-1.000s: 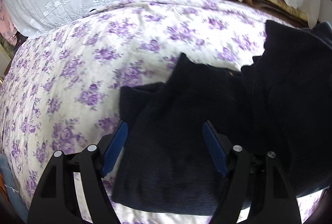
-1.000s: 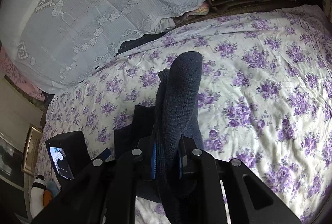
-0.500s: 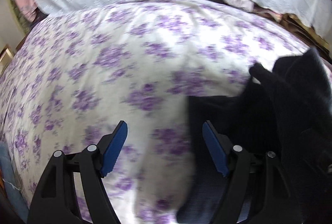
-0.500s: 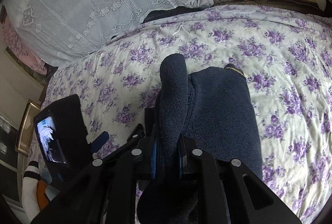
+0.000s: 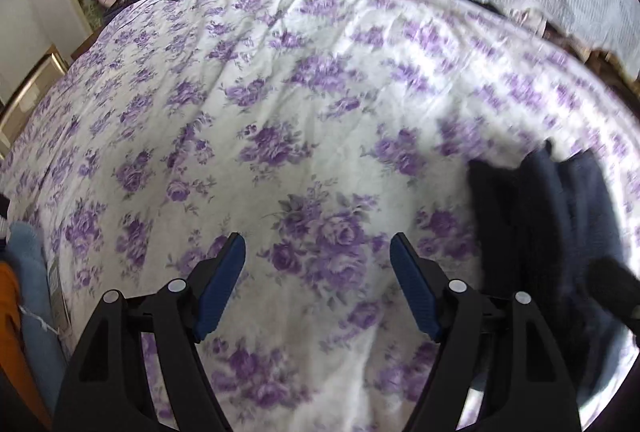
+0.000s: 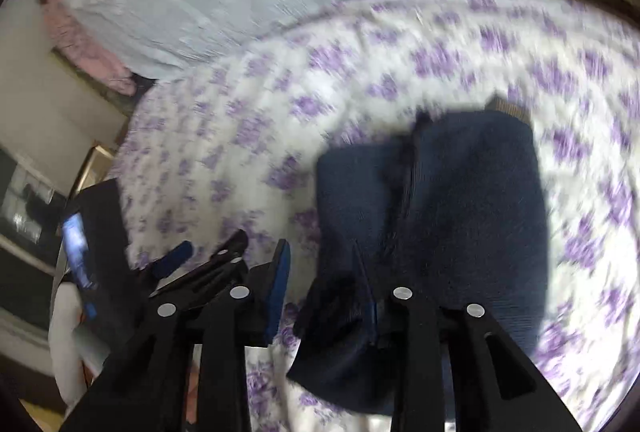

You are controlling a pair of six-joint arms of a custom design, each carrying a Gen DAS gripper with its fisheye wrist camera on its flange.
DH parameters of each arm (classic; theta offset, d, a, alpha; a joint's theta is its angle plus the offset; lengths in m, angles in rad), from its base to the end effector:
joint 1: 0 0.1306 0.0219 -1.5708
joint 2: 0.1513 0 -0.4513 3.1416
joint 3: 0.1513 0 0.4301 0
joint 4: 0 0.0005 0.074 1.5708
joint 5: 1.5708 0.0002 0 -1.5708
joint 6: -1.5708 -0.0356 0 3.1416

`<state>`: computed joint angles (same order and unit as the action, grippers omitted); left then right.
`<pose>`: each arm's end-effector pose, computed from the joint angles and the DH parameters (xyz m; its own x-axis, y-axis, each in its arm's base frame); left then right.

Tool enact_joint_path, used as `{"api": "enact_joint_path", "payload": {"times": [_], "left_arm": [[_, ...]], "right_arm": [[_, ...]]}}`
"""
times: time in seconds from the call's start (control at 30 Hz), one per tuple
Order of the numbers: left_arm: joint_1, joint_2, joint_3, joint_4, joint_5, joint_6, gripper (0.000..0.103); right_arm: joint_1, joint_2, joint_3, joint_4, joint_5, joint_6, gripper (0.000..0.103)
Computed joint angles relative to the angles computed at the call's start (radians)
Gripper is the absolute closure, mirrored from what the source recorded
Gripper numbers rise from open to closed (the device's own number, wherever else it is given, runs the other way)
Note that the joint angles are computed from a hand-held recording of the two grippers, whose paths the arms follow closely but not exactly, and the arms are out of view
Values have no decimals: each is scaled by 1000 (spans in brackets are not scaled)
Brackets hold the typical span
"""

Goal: Fold small clothes

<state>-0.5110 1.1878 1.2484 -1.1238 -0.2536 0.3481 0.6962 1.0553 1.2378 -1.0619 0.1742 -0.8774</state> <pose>0.3531 -0.1883 0.5010 -0.8418 0.0934 -0.5317 0.0850 0.9956 0.0403 0.2755 0.2216 0.5462 -0.7983 0.3199 -0.5102 0.1051 0.9082 0.4050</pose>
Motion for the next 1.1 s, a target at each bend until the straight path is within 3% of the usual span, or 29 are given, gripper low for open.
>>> {"api": "enact_joint_path", "payload": {"times": [0.07,0.13,0.23,0.33,0.4,0.5,0.6,0.67,0.73,0.8,0.93,1.1], "left_arm": [[-18,-23,10,11,8,7,30],[-47,-36,20,24,12,-3,28],[-114,-45,32,27,27,-30,25],[-183,-55,17,28,25,-58,20],[-224,-47,-3,29,-32,-65,16],[-258,14,-22,-19,-208,-67,14],[-243,33,-21,-27,-234,-36,11],[-233,46,-11,-28,-261,-50,11],[-216,63,-5,-56,-293,-53,11],[-174,58,2,-79,-220,-34,13],[-150,17,9,-47,-211,-23,14],[-153,45,66,-16,-150,-33,14]], "right_arm": [[20,-54,-11,1,43,37,64],[32,-88,-19,-65,105,40,65],[35,-141,-61,-113,112,-15,83],[58,-176,-94,-138,123,-69,86],[45,-185,-130,-139,78,-95,86],[22,-173,-179,-82,2,-126,89],[6,-103,-175,-47,-56,-77,90],[-5,-78,-173,-41,-48,-59,103],[-37,-102,-205,2,-90,-80,103],[-46,-124,-216,13,-124,-78,103],[-50,-179,-199,29,-112,-57,97],[-147,-163,-143,44,-63,-6,97]]}}
